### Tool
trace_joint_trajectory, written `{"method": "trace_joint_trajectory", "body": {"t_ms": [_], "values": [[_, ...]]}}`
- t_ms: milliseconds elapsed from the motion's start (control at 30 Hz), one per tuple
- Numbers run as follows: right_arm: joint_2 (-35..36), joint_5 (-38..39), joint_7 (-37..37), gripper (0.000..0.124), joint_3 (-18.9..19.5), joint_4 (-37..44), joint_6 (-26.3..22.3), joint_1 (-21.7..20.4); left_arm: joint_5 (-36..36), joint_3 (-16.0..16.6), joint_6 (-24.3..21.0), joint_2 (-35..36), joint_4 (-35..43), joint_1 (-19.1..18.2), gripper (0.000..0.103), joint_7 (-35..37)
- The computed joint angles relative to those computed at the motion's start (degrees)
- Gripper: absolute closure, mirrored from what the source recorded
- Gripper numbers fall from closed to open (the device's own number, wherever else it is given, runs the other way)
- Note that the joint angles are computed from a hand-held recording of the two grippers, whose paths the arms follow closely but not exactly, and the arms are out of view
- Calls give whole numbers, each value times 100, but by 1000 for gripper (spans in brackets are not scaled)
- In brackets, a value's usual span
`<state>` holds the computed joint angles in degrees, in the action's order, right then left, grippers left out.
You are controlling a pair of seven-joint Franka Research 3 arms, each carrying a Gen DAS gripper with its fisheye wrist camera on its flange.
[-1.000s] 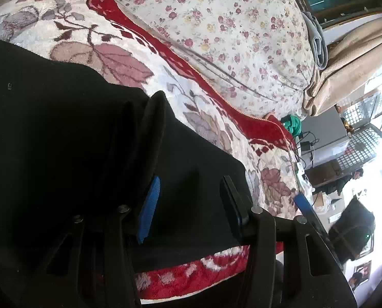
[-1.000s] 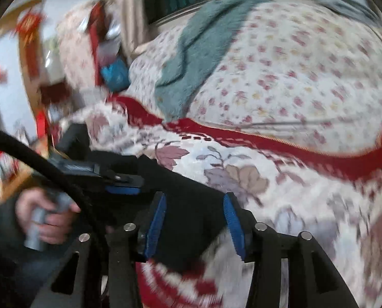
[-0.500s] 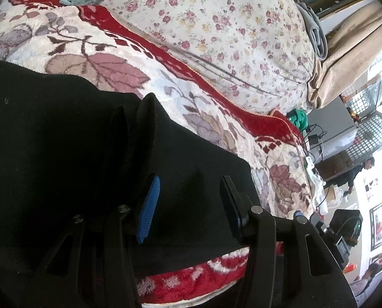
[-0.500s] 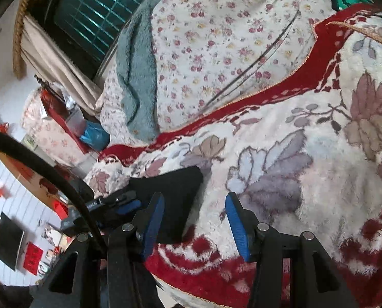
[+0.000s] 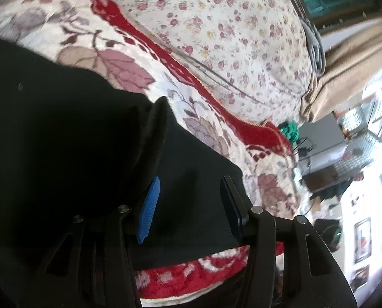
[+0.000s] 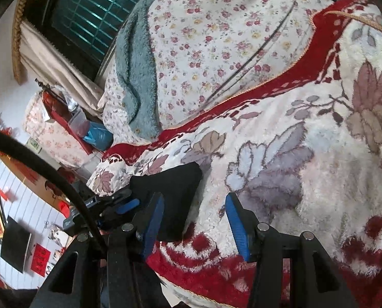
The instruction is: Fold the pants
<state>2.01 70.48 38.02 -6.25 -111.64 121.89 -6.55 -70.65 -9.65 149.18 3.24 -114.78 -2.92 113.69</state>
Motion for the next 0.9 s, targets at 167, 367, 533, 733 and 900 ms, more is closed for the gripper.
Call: {"method": "trace_joint_trajectory", "body": {"t_ms": [167,367,533,733,900], "values": [[-25,-105,135,76,21,-16,242,30,-656,69,-163,-128,-179,58,54,236],[-387,278,-909,76,265,-294,1275,607,-823,120,-328,-106,-159,84,54,264],[-120,333,-1516,76,479,-176,1619,986,-1020,151,-482,-134,-211,119,54,334],[-164,-312,-1831,76,600,-567,2319,1203,-1353,197,-684,-124,-231,174,54,366],[-108,331,-2439,76,613,-267,2377,1314,-1316,192,-669,-105,-204,179,54,350]]}}
